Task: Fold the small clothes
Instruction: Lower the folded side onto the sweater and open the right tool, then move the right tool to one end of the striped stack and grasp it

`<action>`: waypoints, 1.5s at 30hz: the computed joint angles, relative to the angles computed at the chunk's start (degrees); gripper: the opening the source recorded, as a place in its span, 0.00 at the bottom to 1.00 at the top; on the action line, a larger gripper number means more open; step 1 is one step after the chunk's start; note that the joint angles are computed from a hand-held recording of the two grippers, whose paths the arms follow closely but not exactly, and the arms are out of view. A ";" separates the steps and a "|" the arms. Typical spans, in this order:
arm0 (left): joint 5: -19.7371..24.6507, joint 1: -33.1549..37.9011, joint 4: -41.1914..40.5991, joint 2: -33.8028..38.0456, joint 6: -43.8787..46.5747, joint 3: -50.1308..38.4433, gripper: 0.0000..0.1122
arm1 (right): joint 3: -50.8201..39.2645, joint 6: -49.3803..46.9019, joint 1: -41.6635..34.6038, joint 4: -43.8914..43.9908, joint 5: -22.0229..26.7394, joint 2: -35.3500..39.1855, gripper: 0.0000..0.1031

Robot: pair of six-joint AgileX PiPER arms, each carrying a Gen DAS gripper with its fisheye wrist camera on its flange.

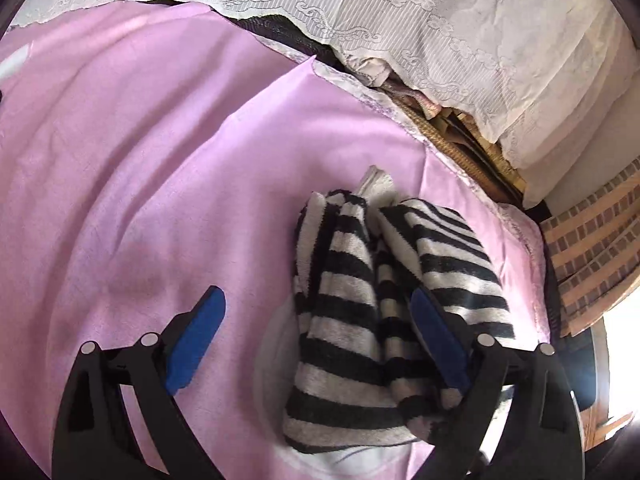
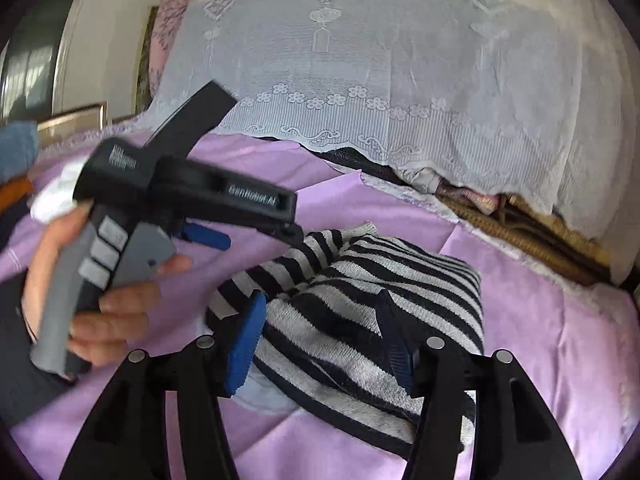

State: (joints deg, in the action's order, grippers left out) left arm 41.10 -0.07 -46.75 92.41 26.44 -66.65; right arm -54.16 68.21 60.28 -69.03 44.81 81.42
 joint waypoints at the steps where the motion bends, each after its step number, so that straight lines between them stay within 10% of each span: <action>1: 0.36 -0.64 1.09 -0.36 -0.73 -0.30 0.82 | -0.11 -0.23 1.55 -1.22 2.01 1.22 0.57; 12: 8.35 0.04 3.57 5.45 -4.83 -6.00 0.82 | -0.70 2.20 3.23 -9.66 11.71 10.26 0.46; 18: 7.10 1.85 6.12 5.75 -6.65 -6.73 0.83 | 0.47 3.03 3.96 -10.84 11.55 10.27 0.57; 21: 7.26 1.21 7.99 6.57 -8.41 -7.52 0.83 | -0.73 4.00 3.84 -10.72 13.48 11.53 0.38; 27: 7.81 -0.40 8.97 5.17 -6.92 -7.77 0.84 | -3.72 7.90 -1.33 -7.86 5.10 5.88 0.24; 33: 17.72 8.58 -7.23 6.94 2.45 -8.86 0.84 | -9.96 8.58 -4.50 -3.98 -2.20 7.04 0.23; 38: 10.05 6.01 3.72 4.50 -4.65 -8.66 0.84 | -11.98 6.72 -3.73 -1.73 -4.76 13.57 0.23; 45: 10.38 7.21 -0.22 3.17 -0.55 -7.34 0.84 | -14.68 -3.34 -4.72 7.76 -4.95 16.66 0.24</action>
State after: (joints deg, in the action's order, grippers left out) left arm 51.48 7.13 -46.97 95.58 25.90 -73.99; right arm -68.84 64.87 55.57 -61.27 39.86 98.08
